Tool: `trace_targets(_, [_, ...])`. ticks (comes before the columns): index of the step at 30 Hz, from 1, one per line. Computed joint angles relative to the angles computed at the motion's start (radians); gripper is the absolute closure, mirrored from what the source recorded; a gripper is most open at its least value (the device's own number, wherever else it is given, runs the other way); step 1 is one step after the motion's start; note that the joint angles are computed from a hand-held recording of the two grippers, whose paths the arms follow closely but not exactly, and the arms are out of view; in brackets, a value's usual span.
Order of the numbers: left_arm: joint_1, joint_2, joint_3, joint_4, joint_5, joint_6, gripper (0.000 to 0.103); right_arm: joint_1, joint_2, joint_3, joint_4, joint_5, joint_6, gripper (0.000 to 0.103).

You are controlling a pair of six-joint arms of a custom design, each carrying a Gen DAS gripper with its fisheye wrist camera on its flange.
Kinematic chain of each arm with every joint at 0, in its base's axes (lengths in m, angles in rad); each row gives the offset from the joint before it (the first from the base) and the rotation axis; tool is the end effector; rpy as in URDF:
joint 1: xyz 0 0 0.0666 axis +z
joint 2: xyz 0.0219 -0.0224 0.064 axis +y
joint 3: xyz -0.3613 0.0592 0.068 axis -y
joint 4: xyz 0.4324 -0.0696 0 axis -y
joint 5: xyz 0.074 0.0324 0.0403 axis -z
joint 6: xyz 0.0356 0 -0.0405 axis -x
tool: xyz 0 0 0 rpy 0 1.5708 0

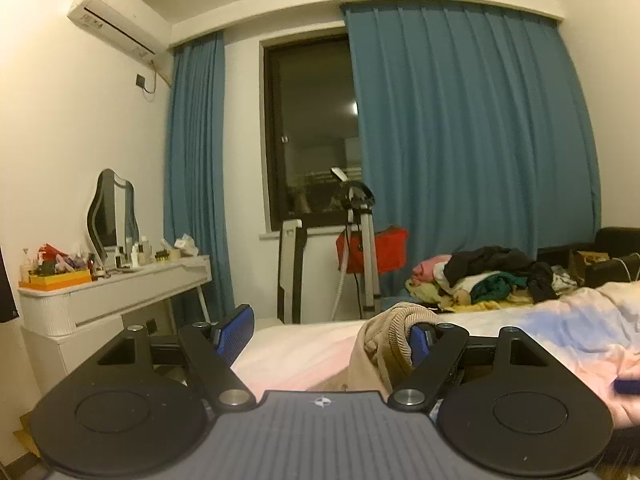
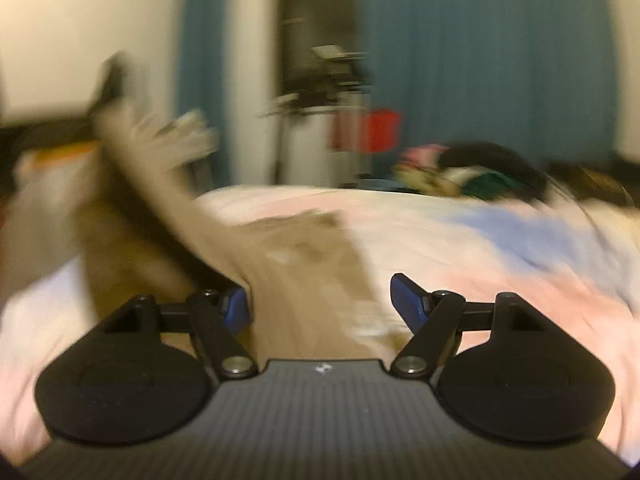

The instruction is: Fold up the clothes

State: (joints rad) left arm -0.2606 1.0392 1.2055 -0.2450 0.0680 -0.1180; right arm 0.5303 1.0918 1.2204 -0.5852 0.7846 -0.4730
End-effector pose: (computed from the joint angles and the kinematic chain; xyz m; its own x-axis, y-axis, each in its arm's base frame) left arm 0.4176 -0.1143 0.5393 -0.0375 0.1316 -0.9906 0.3292 0.9376 0.1121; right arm 0.3869 0.1972 0.4941 -0.2524 0.2257 -0.9409 0.3416 0.9306 0.1316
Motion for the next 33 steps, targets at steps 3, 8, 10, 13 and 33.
trace_targets(3, [-0.006,-0.024,-0.027,0.001,0.020,-0.016,0.024,-0.027,-0.040,0.002,-0.058,0.082,-0.147,0.016])
trace_targets(8, [-0.048,-0.052,-0.068,0.046,-0.057,-0.032,0.024,-0.069,0.025,0.092,-0.355,0.048,-0.250,0.018])
trace_targets(10, [-0.041,-0.051,-0.058,0.021,-0.072,0.006,0.026,-0.094,0.044,0.098,-0.476,0.008,-0.371,0.018])
trace_targets(13, [-0.012,-0.036,-0.024,-0.053,-0.031,0.071,0.024,-0.130,-0.034,0.010,-0.385,-0.064,-0.460,0.018])
trace_targets(33, [0.093,0.086,0.105,-0.576,0.083,0.015,0.022,-0.064,-0.150,-0.152,0.129,0.194,-0.048,0.018])
